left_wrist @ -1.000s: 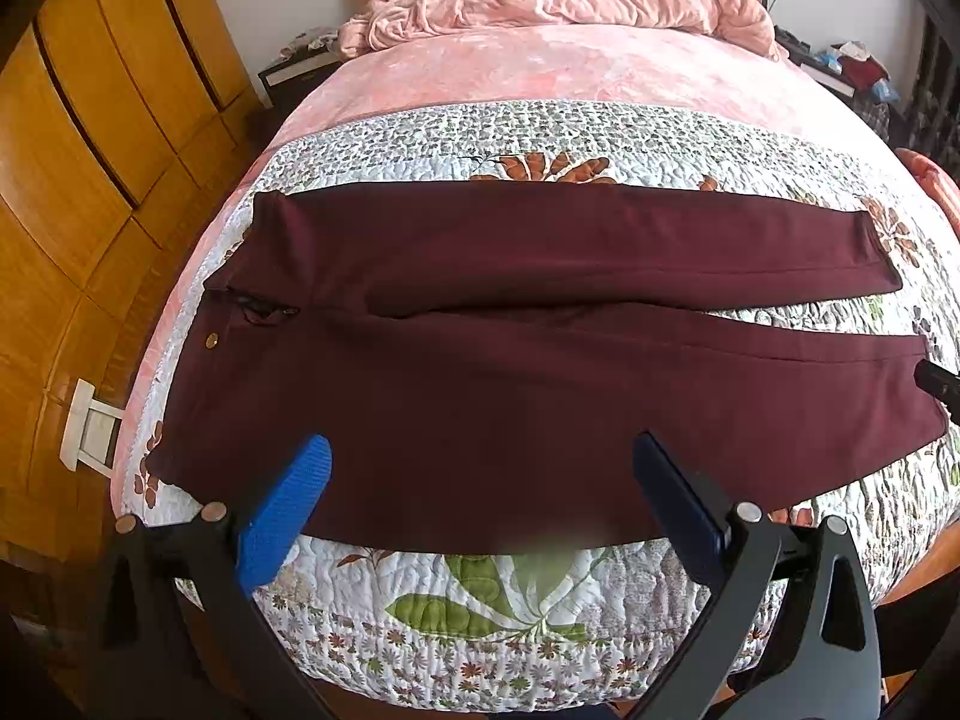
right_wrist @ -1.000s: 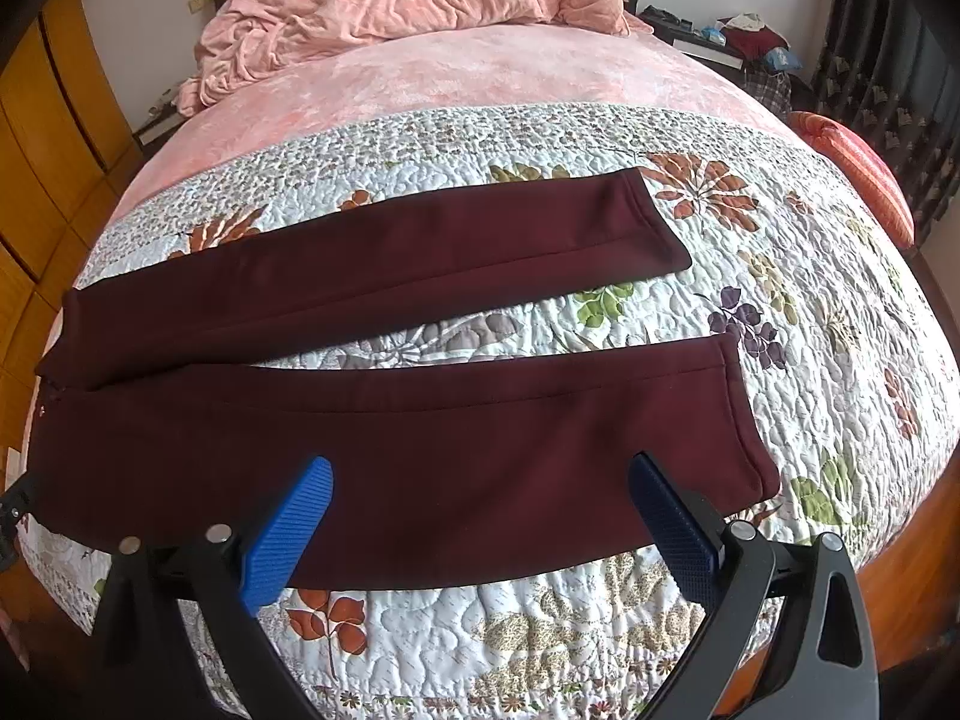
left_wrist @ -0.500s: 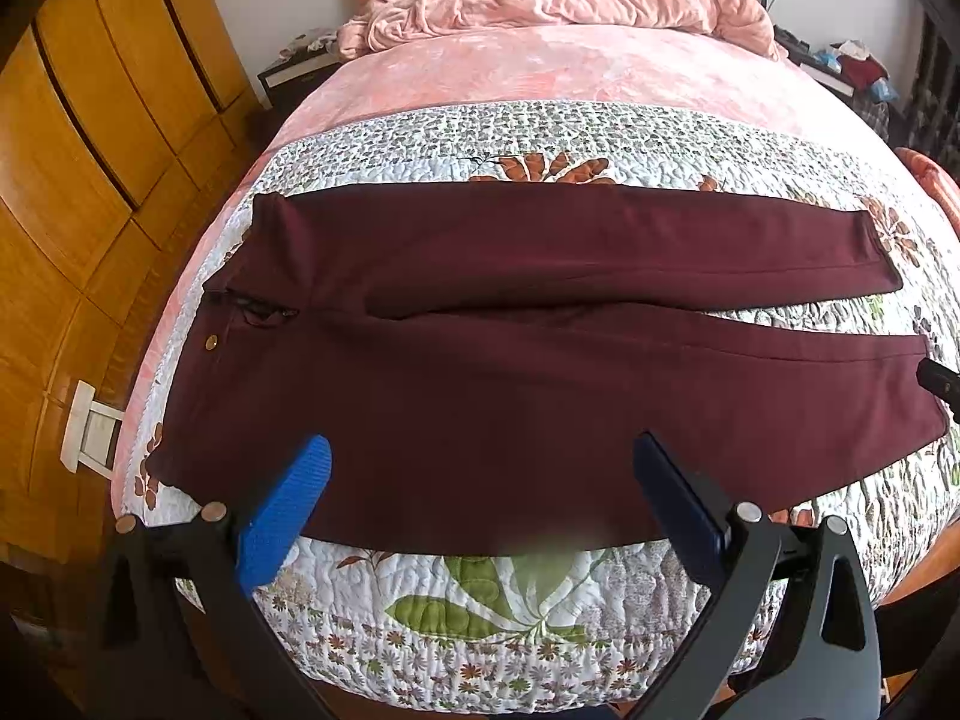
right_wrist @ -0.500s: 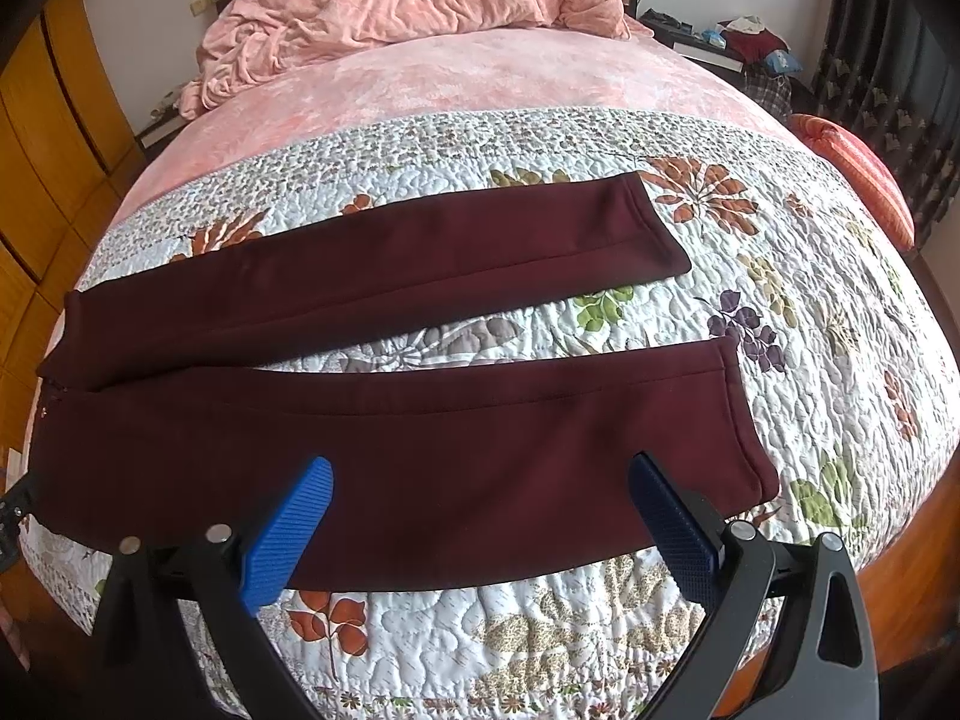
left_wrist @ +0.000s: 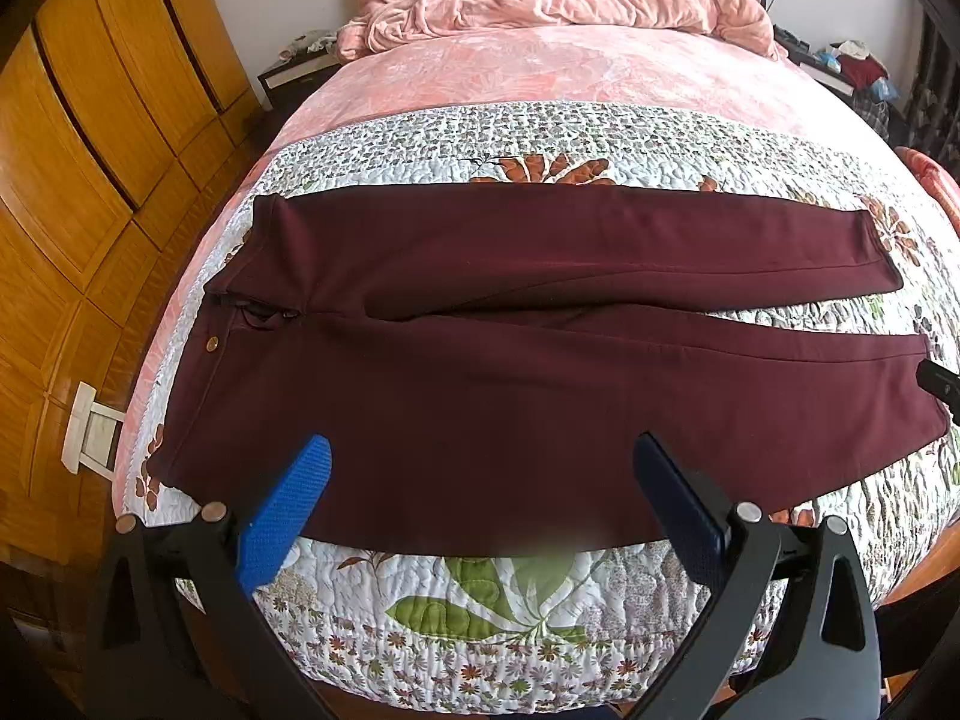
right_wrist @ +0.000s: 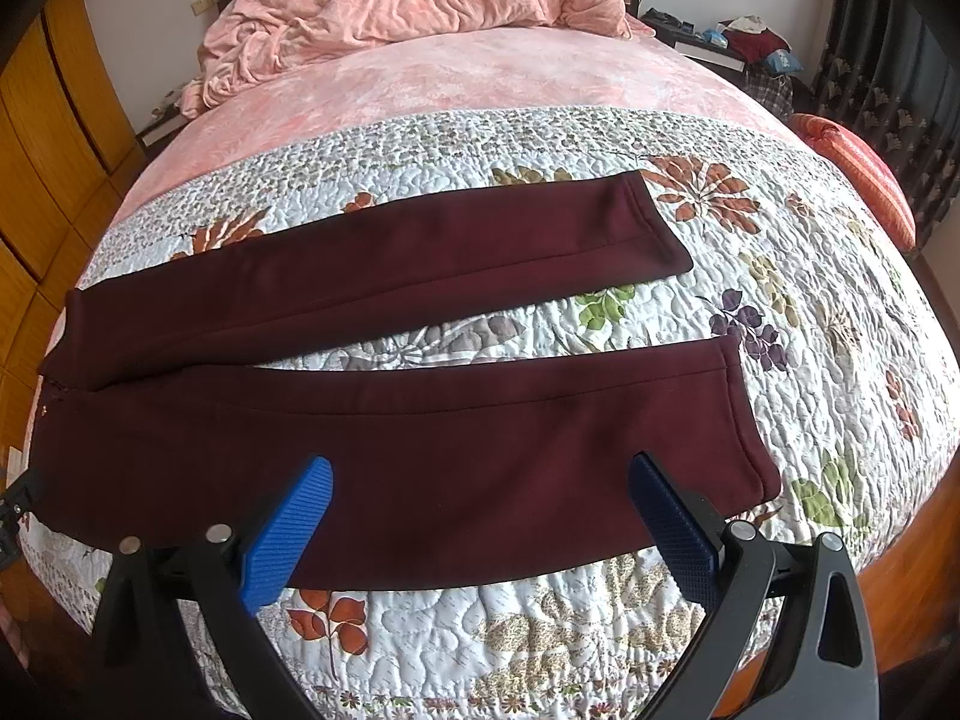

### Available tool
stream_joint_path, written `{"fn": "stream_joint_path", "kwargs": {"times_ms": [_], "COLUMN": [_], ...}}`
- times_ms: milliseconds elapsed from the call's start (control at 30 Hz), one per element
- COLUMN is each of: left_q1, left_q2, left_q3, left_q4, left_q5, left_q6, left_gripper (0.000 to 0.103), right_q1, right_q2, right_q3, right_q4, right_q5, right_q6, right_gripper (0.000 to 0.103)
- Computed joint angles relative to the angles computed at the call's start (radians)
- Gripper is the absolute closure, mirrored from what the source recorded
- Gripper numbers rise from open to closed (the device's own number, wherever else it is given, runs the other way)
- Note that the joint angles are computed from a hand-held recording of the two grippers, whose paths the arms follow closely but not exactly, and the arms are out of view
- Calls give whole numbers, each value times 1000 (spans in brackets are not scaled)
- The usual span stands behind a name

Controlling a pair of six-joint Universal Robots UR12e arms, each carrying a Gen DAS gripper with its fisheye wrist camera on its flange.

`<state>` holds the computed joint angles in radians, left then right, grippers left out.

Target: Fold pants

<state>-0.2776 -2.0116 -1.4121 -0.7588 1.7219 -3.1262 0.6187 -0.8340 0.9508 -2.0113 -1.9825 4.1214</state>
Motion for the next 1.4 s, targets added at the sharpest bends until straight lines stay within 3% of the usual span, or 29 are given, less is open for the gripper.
{"fn": "stream_joint_path", "kwargs": {"times_ms": [1167,1300,1400], "left_q1": [-6,-6,2], "left_q2": [0,-5,-26], "left_q3": [4,15,58], "left_q4": [6,-7,-64], "left_q5": [10,-3,-50], "left_q6": [6,1,-6], "left_gripper": [3,3,3], "right_q1": [0,-4,-26], "right_q2": [1,-2,-20], "right_q3": [1,7,32], "right_q4": [-7,-20,-73], "right_q5": [2,15,56], "right_q6": [-8,-11,-25], "right_gripper": [4,4,4]}}
